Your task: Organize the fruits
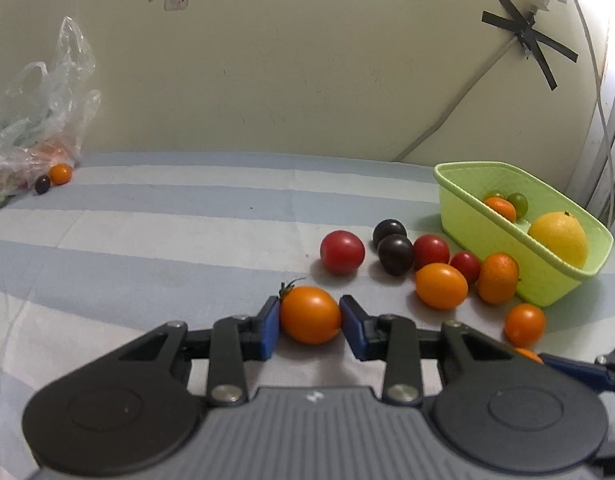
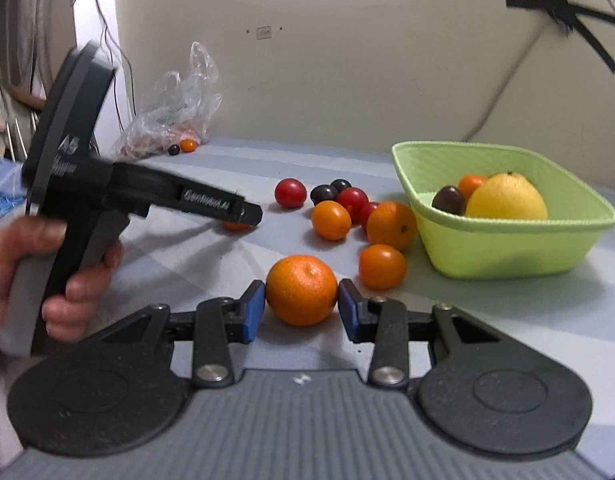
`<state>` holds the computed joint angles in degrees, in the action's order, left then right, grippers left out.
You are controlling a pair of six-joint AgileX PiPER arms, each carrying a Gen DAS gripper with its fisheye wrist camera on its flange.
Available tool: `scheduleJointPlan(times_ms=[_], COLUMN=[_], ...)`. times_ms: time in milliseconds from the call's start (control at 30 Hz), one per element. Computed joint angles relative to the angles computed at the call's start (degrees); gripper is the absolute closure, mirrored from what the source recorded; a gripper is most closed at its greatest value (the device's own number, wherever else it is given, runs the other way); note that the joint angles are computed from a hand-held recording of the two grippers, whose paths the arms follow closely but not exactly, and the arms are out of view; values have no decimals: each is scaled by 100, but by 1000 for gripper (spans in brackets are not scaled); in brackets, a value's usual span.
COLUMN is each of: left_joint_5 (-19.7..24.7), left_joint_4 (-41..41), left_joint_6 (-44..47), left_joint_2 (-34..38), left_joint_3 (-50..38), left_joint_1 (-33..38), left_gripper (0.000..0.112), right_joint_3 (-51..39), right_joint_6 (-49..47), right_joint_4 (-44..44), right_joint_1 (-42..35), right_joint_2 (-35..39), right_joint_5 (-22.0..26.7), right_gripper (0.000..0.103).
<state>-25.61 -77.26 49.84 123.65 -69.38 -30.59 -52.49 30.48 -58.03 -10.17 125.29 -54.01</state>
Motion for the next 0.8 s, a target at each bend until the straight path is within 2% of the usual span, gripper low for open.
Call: scheduleJointPlan(times_ms=[333, 533, 800], left_joint_5=[-501, -442, -540], left_joint_4=[596, 983, 1041], left_joint_6=[-723, -1155, -1165], left_joint_2=[-172, -230, -214], left_joint_3=[564, 710, 753], left_joint_1=[-324, -266, -317], left_gripper=[80, 80, 80], right_joint_3=[-121, -182, -185], right_joint_6=[214, 294, 303], right_joint_4=[-242, -325, -353], right_joint_1=[55, 64, 66], right_joint_2=[-28, -25, -39], right_joint_5=[210, 270, 296], right_gripper=[60, 59, 57])
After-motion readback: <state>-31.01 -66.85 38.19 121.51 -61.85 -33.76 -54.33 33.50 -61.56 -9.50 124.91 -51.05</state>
